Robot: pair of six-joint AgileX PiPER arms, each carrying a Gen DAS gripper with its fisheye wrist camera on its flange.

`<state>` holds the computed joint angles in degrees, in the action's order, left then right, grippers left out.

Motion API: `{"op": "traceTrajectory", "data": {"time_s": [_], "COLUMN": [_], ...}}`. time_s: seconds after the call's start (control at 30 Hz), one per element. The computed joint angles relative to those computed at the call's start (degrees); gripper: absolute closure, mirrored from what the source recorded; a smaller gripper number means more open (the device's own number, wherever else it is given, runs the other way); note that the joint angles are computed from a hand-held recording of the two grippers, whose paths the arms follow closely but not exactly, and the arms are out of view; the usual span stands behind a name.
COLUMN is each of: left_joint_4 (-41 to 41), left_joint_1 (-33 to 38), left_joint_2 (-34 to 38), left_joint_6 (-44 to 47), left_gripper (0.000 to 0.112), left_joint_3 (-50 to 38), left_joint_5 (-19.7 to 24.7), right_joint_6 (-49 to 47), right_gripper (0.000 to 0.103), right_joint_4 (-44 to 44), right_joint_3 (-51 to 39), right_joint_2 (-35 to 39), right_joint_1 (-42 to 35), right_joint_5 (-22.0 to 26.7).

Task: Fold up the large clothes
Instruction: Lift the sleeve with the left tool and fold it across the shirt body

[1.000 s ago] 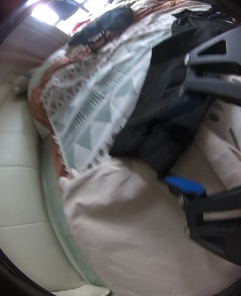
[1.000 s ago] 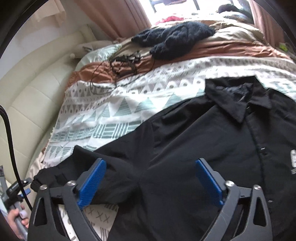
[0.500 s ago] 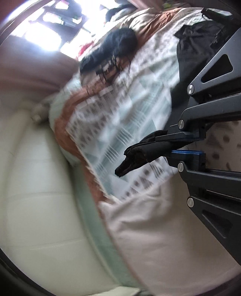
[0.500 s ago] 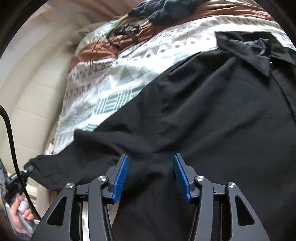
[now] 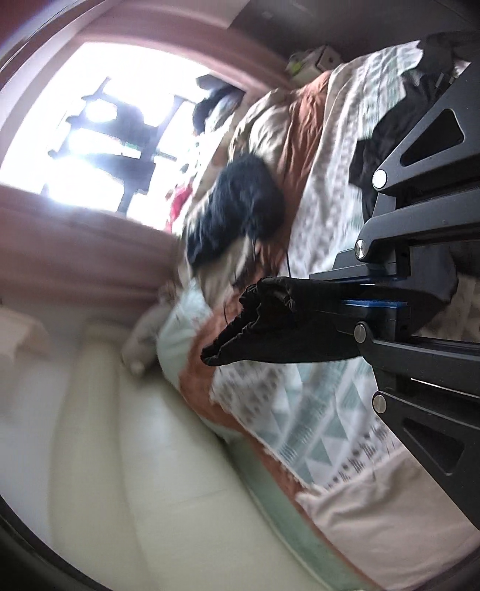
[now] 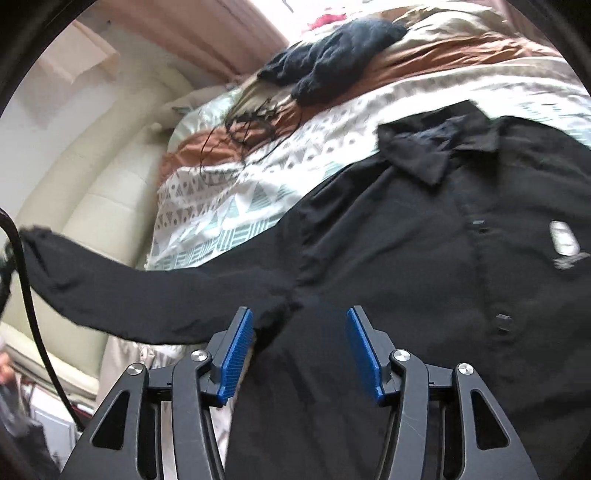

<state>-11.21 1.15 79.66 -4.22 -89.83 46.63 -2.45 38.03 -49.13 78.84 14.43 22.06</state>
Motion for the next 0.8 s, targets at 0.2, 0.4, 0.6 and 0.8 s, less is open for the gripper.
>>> {"op": "traceTrajectory", "data": {"time_s": [0.2,0.4,0.6,0.8], "left_joint_4": [9.31,16.20,19.82,20.24], "left_joint_1": [-12.95,-23.23,-31.86,-38.58], "left_joint_2": [1.92,6.47,13.07,23.01], "left_joint_6": [-9.23,-15.29,-18.17,-17.78], "left_gripper": [0.106,0.106,0.106,0.106], "left_joint_3": [-6.42,-12.25,-20.14,-32.82], "left_joint_5": [2.47,4.40,6.86,10.89], "right_joint_6": [-8.04,-13.23,-19.43,-28.52], "right_gripper": [0.042,0.032,0.024,0.024], "right_joint_4": [6.05,9.10,11.61,18.35], "right_joint_3": [9.23,12.80,12.34,12.88], "right_joint_2": [-11.62,-16.77,-15.88,-13.55], "right_joint_1": [-10.24,-22.82,-31.66,-44.68], "right_joint_5": [4.80,10.37,13.78,21.31]}}
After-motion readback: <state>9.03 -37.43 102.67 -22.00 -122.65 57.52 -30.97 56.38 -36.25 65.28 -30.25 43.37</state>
